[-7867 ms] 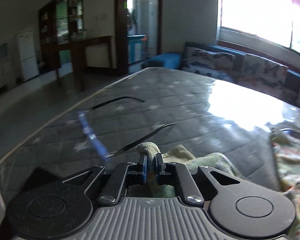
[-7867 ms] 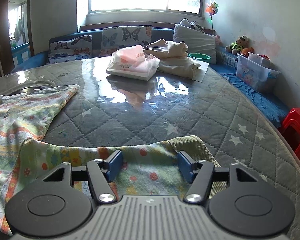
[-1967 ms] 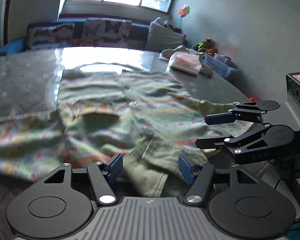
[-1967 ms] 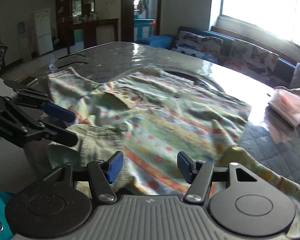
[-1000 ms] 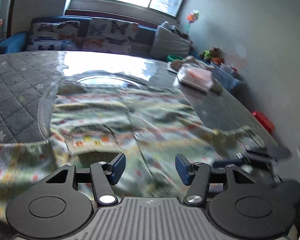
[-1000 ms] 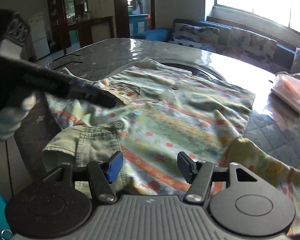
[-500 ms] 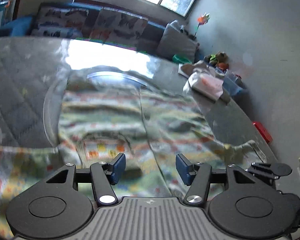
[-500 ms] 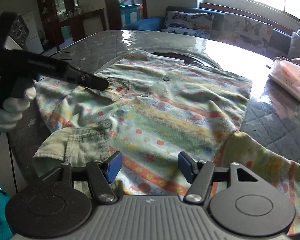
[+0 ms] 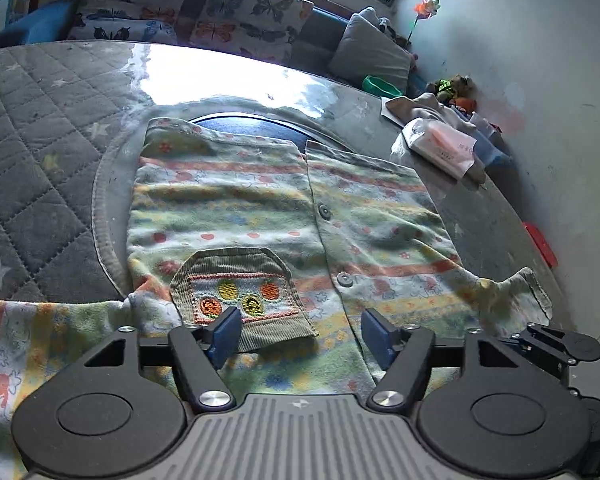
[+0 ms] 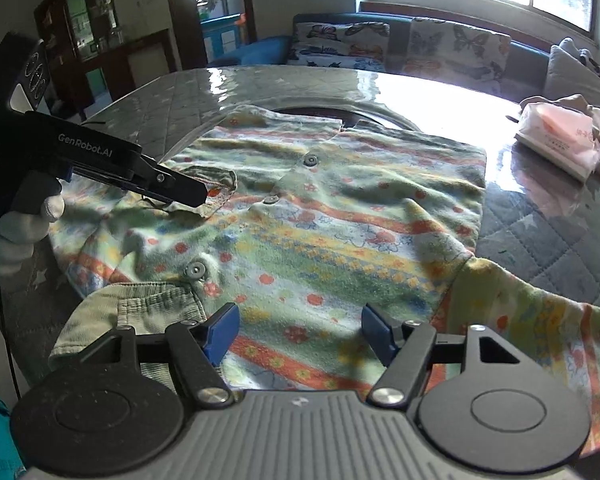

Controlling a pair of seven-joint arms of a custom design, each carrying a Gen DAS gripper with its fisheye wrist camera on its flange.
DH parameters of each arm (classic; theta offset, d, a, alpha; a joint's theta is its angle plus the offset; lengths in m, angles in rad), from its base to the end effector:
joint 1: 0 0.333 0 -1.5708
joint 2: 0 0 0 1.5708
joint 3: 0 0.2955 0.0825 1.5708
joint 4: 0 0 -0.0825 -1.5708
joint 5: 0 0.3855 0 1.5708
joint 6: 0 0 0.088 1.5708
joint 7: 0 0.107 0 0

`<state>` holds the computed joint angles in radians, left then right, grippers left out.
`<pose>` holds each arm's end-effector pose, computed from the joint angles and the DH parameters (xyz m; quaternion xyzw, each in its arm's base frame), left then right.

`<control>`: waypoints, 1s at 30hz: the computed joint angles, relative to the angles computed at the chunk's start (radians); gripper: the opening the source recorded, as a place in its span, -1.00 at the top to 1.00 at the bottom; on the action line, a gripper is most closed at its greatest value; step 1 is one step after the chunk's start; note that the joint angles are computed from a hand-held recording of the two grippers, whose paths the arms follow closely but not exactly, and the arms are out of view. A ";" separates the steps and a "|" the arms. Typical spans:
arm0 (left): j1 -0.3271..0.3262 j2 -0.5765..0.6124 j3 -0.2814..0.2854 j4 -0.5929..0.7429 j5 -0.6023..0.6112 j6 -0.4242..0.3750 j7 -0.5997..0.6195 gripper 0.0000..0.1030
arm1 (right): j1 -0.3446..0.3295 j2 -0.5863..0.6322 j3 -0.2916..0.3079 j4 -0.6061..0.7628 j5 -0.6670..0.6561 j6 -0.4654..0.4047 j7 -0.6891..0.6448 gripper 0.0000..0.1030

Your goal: Fold clothes

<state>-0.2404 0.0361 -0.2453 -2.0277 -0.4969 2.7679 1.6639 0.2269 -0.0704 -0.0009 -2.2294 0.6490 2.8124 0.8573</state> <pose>0.5457 -0.2633 0.4869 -0.5956 0.7112 -0.3706 0.0465 0.5498 0.0962 0.4486 -0.7749 0.5189 -0.1604 0.3235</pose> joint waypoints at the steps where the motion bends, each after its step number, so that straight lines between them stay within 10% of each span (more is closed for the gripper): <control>1: -0.002 -0.002 0.000 0.000 0.015 0.001 -0.011 -0.41 | 0.000 -0.007 0.001 -0.007 0.000 0.007 0.006 -0.35; 18: -0.052 -0.039 -0.016 -0.021 0.548 0.041 -0.490 -0.81 | 0.079 -0.122 -0.104 -0.141 0.168 0.184 -0.071 -0.86; 30: -0.104 -0.004 -0.030 0.044 0.772 0.016 -0.634 -0.99 | 0.197 -0.148 -0.213 -0.131 0.695 0.312 -0.504 -1.00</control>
<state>-0.3442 0.0322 -0.2752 -1.9842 0.2748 2.7836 1.0297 0.4239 -0.2183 -0.2143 -2.3600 1.3437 3.1241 0.3537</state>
